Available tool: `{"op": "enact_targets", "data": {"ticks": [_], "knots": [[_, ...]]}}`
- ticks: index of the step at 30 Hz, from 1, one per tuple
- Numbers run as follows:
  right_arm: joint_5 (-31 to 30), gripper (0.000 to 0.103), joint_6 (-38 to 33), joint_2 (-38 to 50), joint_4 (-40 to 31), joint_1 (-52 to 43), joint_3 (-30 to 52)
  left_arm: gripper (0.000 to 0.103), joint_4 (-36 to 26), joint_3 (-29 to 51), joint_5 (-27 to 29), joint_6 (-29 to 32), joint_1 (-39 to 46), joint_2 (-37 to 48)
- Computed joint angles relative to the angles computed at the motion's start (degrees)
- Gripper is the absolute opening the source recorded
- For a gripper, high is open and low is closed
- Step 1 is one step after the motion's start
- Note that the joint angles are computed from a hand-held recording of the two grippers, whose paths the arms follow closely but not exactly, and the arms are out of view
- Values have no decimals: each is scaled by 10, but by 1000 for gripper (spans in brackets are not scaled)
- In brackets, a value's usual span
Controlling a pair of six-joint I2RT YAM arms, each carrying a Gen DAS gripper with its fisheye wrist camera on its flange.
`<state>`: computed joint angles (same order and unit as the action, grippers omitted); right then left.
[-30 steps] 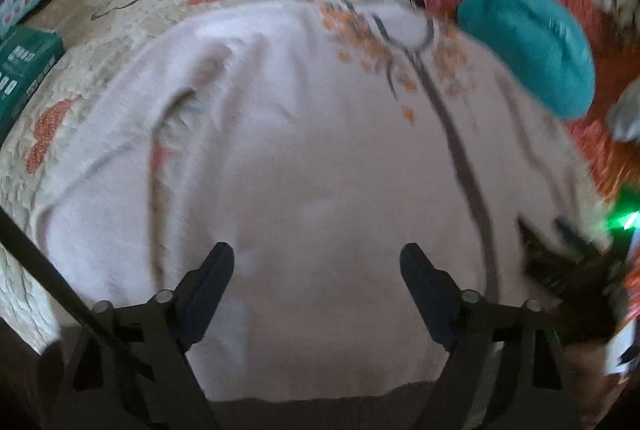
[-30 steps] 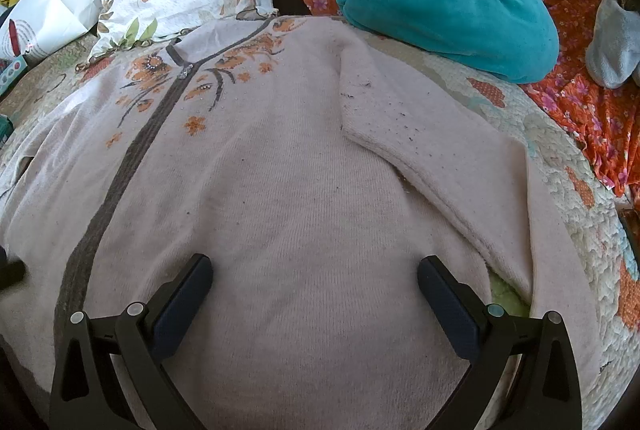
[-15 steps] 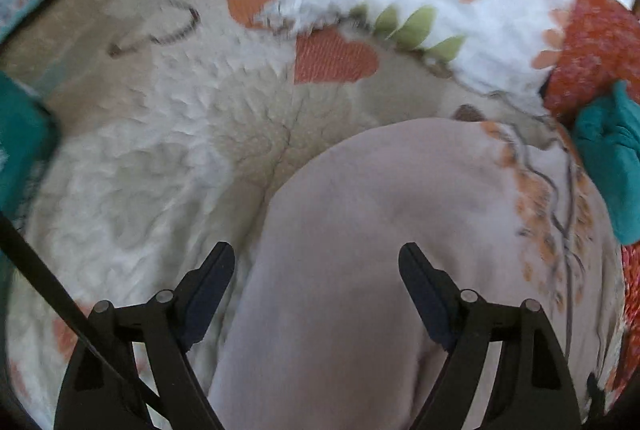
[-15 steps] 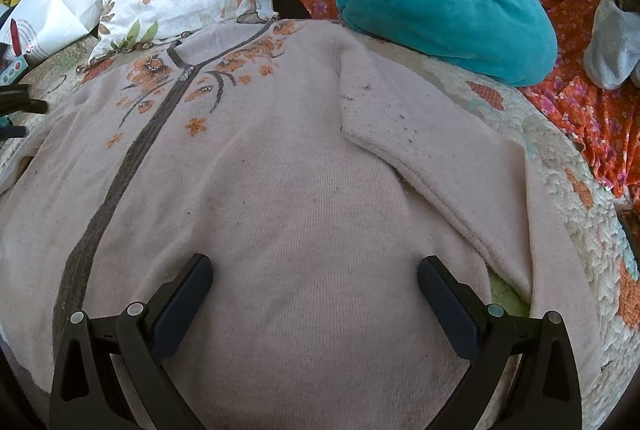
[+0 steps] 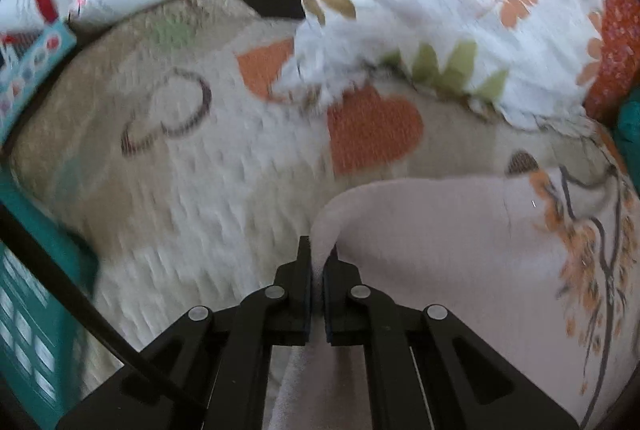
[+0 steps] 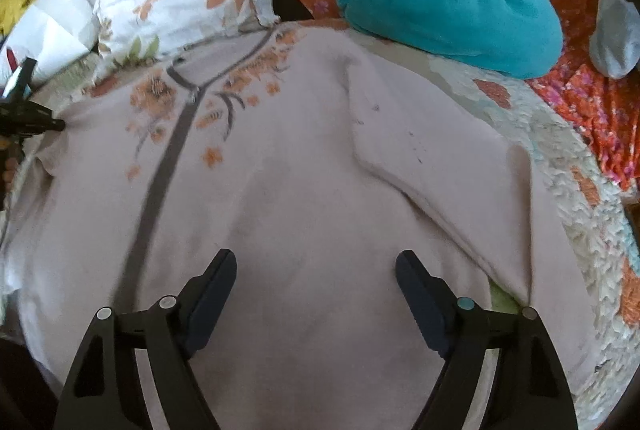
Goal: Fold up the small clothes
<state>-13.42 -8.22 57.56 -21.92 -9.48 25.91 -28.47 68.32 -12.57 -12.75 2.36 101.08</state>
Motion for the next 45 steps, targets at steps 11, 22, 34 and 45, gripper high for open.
{"op": "enact_targets", "data": {"ticks": [11,22,34,45], "knots": [[-75,81,1,-6,-64,-51,32,43,-10,-109,-71,-37,-146,-157],[-84,81,-55,-170,-131,-84,-37,73,-109,-228,-137,-467,-575,-310],[-45,81,-97,-241,-130,-94,-84,73,-71,-233,-124,-654,-740,-171],[33,86,-72,-239,-101,-25,-112,88,-98,-198,-133,-675,-770,-118]]}}
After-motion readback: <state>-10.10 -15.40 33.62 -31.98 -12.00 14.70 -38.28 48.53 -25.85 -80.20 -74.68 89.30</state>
